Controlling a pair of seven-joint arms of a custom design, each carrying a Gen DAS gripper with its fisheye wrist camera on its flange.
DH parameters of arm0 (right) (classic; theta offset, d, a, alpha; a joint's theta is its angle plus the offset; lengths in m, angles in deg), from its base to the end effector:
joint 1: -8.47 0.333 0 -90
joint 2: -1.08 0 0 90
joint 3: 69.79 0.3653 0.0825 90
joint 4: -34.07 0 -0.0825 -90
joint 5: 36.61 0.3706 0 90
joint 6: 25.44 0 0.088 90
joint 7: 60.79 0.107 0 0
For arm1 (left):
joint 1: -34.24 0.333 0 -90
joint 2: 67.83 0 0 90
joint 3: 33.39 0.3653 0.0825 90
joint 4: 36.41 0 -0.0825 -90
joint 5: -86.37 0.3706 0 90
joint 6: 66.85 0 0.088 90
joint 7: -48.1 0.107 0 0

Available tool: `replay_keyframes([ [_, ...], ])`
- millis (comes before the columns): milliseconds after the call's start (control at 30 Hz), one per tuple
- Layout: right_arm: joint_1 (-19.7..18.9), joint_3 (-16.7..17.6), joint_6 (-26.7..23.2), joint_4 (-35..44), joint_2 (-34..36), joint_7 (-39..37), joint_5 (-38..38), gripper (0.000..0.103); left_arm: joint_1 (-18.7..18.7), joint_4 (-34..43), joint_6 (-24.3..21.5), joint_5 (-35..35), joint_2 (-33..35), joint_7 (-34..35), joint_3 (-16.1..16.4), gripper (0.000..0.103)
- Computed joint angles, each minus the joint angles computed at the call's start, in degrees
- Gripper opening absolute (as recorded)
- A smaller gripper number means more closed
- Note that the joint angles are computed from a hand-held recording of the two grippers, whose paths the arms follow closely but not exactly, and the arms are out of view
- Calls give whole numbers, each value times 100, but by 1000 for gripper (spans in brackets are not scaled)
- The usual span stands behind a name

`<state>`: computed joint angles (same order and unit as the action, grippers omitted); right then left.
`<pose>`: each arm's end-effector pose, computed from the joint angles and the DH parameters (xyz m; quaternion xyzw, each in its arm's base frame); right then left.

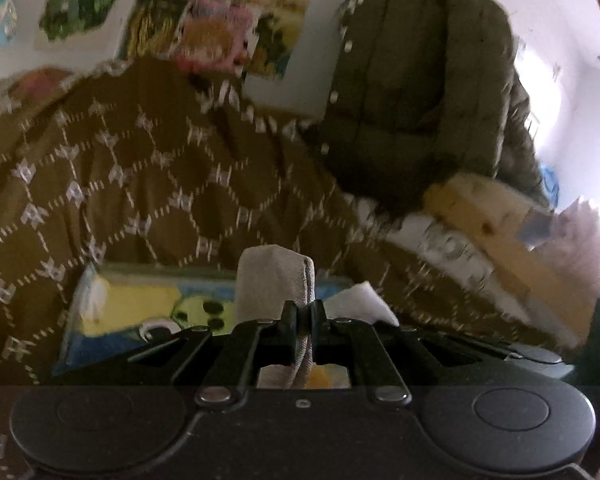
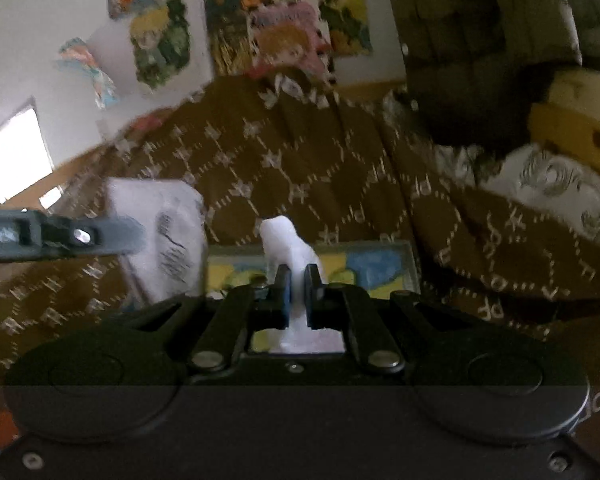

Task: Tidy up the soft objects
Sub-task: 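Lift both held cloths and carry them over the cartoon tray, then open both tools to drop the cloths into the tray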

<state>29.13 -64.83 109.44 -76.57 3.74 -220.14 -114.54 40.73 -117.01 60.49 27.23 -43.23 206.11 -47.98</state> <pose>0.5453 0.2455 0.5661 -0.3849 0.7488 -0.4200 0.3386 0.7239 -0.0887 0.5727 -0.3317 0.7912 -0.5126 0.0342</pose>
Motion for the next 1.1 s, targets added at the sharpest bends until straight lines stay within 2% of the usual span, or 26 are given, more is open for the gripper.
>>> replay_keyframes([
  [167, -107, -152, 350, -20, 374, 418, 163, 3, -229, 175, 156, 446, 406, -669, 42, 7],
  [200, -107, -168, 364, -79, 370, 446, 281, 4, -226, 173, 179, 453, 456, -769, 26, 9],
  [267, -143, -199, 390, -197, 341, 309, 643, 8, -243, 190, 178, 537, 520, -1098, 31, 20],
  [300, -160, -204, 450, -206, 370, 212, 773, 13, -243, 156, 206, 568, 510, -1270, 42, 34],
  [333, -227, -255, 587, -220, 378, 91, 859, 26, -255, 104, 298, 603, 482, -1372, 55, 46],
  [367, -228, -262, 646, -240, 387, 129, 862, 34, -257, 27, 398, 636, 429, -1399, 59, 50],
  [400, -221, -271, 713, -273, 380, 261, 784, 48, -261, -64, 504, 668, 361, -1395, 63, 58],
  [433, -201, -260, 721, -293, 367, 313, 766, 53, -282, -137, 616, 725, 303, -1421, 84, 63],
  [500, -156, -227, 662, -264, 378, 225, 787, 59, -274, -231, 701, 789, 198, -1487, 103, 65],
  [533, -119, -204, 558, -269, 331, 155, 827, 66, -243, -284, 707, 770, 133, -1483, 96, 70],
  [600, -64, -168, 374, -253, 272, 71, 828, 72, -203, -411, 757, 716, -17, -1430, 91, 76],
  [700, 40, -54, 58, -340, 20, -60, 813, 81, -164, -587, 760, 650, -256, -1315, 110, 77],
  [800, 131, 110, -482, -325, -238, -380, 839, 92, -81, -979, 937, 268, -646, -875, 100, 78],
  [900, 204, 256, -875, -296, -399, -525, 543, 102, -8, -1599, 1368, -650, -1218, 10, 104, 89],
  [933, 218, 292, -968, -287, -484, -554, 434, 102, 11, -1824, 1504, -1102, -1436, 457, 122, 94],
  [1000, 266, 414, -1151, -360, -690, -473, 197, 102, 7, -2144, 1598, -1818, -1795, 1167, 225, 97],
  [1100, 345, 640, -1491, -445, -913, -189, -128, 102, -10, -2534, 1428, -2606, -2274, 1945, 505, 100],
])
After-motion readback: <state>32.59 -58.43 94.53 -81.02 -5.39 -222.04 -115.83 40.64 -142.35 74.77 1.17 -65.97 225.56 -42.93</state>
